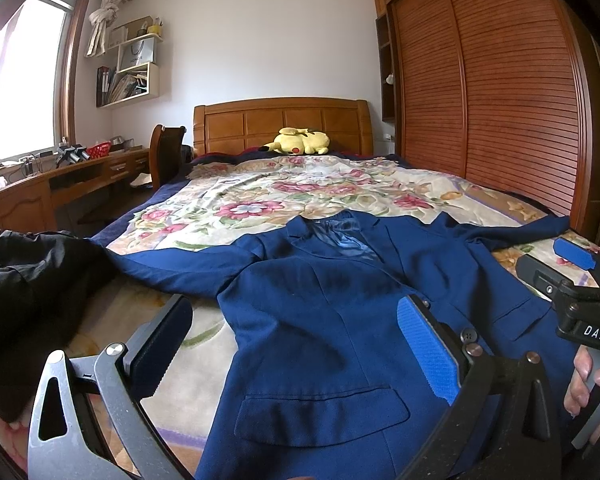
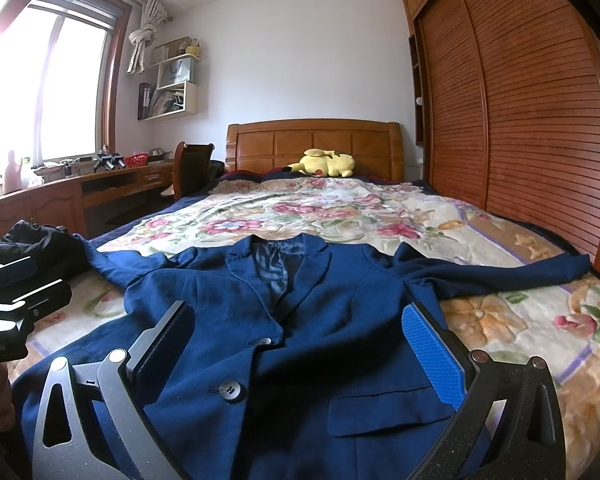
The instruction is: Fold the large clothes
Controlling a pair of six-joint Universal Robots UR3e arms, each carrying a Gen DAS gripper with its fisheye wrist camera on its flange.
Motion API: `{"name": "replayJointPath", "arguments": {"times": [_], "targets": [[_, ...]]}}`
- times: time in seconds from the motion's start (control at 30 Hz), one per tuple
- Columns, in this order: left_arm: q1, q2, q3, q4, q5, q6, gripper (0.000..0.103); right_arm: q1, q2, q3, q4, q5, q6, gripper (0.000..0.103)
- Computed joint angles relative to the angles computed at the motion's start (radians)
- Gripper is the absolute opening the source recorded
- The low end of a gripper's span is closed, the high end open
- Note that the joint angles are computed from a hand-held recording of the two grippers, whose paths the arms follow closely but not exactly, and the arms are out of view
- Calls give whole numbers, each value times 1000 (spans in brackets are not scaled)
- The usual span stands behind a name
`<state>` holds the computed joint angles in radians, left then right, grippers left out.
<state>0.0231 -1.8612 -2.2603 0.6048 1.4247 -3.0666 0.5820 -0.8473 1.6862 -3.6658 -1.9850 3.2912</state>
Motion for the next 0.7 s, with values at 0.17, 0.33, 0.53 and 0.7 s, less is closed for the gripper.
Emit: {"name": "replayJointPath", "arguments": {"times": [0.17, 0.33, 0.53, 0.7], "targets": [[-1, 16, -1, -12, 4, 2, 103, 0, 0, -1, 0, -1, 0, 103], [-4, 17, 3, -15, 9, 3, 103, 0, -1, 1, -1, -1, 0, 103], [-4, 24, 2, -20, 8, 2, 103, 0, -1, 0, 0, 1, 0, 103], [-4, 19, 1, -14, 8, 3, 103, 0, -1, 1, -1, 1, 0, 103]]}}
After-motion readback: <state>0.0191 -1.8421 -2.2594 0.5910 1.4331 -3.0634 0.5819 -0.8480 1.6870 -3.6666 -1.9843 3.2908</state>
